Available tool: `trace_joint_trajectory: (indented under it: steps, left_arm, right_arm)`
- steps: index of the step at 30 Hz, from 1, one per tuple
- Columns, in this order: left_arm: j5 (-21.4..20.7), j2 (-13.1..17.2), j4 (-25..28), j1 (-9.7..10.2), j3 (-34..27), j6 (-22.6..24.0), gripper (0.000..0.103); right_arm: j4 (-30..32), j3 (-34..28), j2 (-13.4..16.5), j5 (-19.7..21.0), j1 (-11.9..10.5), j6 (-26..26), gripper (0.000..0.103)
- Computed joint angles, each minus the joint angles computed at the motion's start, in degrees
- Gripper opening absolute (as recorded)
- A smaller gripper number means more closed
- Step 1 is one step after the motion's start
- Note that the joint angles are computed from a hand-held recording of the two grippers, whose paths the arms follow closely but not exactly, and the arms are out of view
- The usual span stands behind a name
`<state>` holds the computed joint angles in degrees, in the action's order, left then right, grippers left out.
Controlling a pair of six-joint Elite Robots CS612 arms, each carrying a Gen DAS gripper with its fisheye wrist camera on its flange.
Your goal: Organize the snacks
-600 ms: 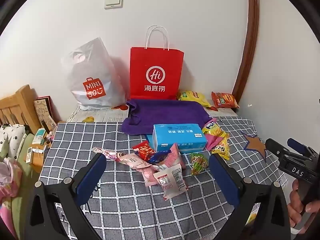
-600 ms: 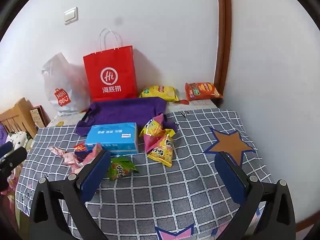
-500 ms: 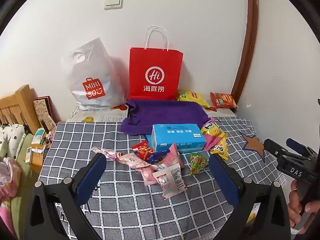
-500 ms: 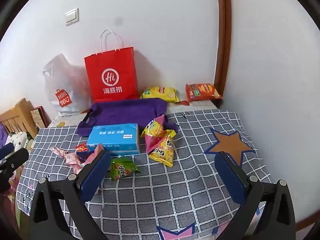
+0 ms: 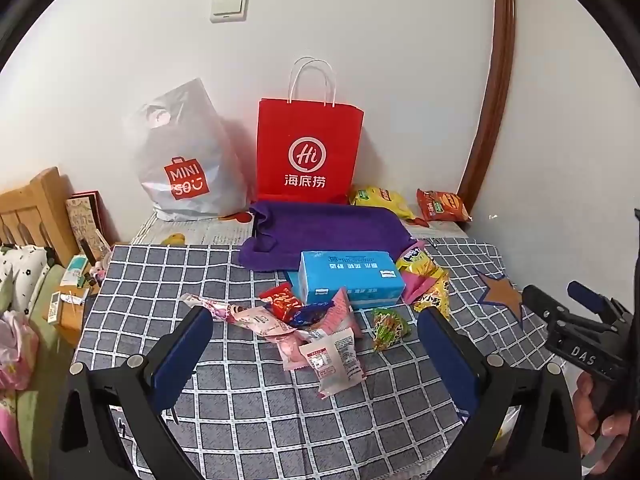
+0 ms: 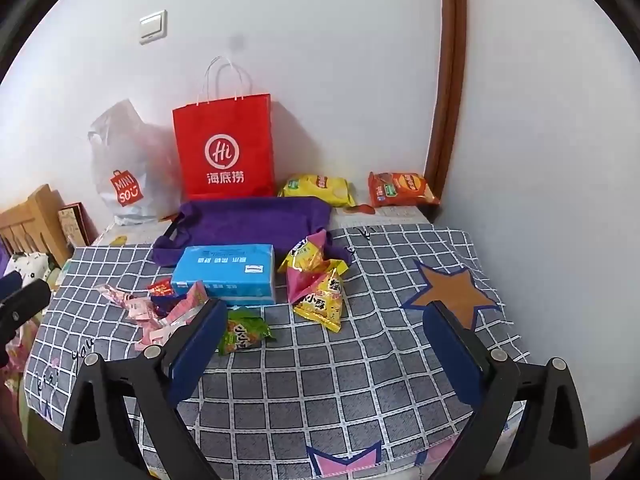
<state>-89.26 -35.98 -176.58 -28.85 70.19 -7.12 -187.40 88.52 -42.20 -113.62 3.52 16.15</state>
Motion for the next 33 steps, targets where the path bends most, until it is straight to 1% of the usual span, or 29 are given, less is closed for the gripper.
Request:
trace_joint_trajectory:
  steps: [1, 2, 5, 11, 23, 33]
  left_arm:
    - [0.2, 0.1, 0.1, -0.05, -0.2, 0.1, 0.102]
    - [0.4, -0.2, -1.2, -0.09, 0.9, 0.1, 0.102]
    - [0.0, -0.2, -1.3, -0.01, 1.0, 0.1, 0.102]
    - [1.1, -0.6, -2.5, -0.19, 1.6, 0.7, 0.102]
    - [0.5, -0.6, -2.9, -0.17, 1.8, 0.5, 0.102]
    - [0.7, -0.7, -4.2, -0.36, 2.4, 0.9, 0.102]
  right_arm:
    - [-0.4, 0.2, 0.0, 0.2, 0.0, 0.1, 0.098]
    - [-0.9, 0.5, -0.1, 0.4, 0.0, 0.2, 0.098]
    - [-1.3, 0.7, -0.2, 1.0, -0.1, 0.3, 0.098]
    - [-1.9, 0.7, -0.2, 0.8, 0.0, 0.1, 0.098]
    - [-3.6, 1.1, 0.0, 0.7, 0.3, -1.6, 0.098]
    - [-4.3, 1.7, -0.3, 1.2, 0.2, -1.2, 0.098]
